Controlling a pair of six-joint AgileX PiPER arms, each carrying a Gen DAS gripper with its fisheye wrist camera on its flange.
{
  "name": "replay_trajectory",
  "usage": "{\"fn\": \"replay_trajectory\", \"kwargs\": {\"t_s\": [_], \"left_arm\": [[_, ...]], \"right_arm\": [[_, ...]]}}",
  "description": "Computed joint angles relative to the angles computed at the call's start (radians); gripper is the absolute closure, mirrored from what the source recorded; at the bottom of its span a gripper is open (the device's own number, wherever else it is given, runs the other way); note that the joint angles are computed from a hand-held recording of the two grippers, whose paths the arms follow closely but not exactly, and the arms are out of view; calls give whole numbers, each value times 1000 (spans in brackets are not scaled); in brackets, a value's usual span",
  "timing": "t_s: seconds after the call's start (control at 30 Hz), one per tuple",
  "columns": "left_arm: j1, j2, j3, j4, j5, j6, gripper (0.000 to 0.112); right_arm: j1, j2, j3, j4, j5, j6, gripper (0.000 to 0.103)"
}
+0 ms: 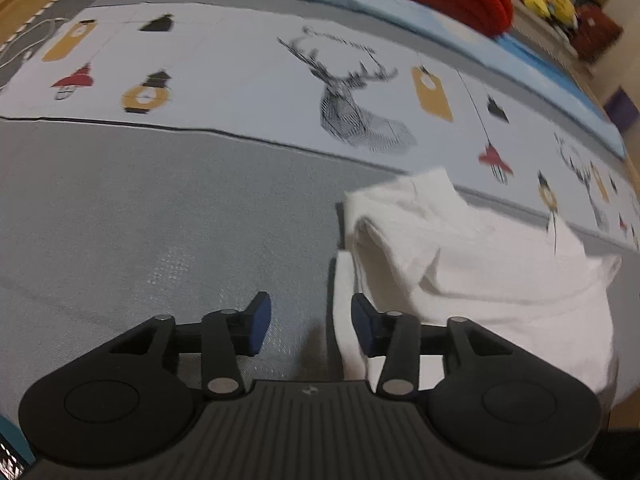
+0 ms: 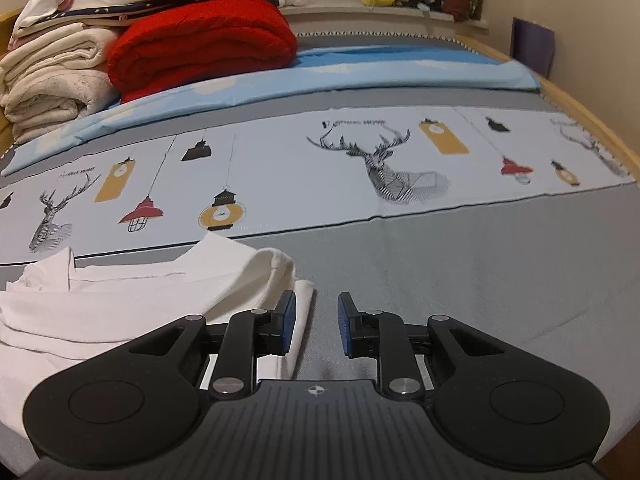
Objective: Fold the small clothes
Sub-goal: 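Reach both tools to the folded edge of the shirt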
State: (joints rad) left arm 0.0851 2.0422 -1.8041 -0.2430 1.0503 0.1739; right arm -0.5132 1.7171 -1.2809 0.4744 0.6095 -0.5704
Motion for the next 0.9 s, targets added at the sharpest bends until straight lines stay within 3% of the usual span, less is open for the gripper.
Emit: {"fn": "replay_trajectory", "kwargs": {"t_s": [0.17, 0.4, 0.5, 0.67, 0.9], "left_arm": [[-15, 19, 23, -7, -3, 66, 55], [-53, 78, -45, 10, -20, 36, 55], [-97, 111, -90, 78, -30, 26, 55], [-109, 196, -230, 60, -4, 18, 55], [-106, 362, -508, 4, 90, -50, 55]], "right_arm": [[22, 32, -29, 16, 63, -73, 68], [129, 145, -120, -187, 108, 20, 68], [163, 189, -146, -271, 84, 58, 68], [169, 253, -219, -306, 68, 125, 68], [166, 335, -321, -249, 52, 156, 68]]}}
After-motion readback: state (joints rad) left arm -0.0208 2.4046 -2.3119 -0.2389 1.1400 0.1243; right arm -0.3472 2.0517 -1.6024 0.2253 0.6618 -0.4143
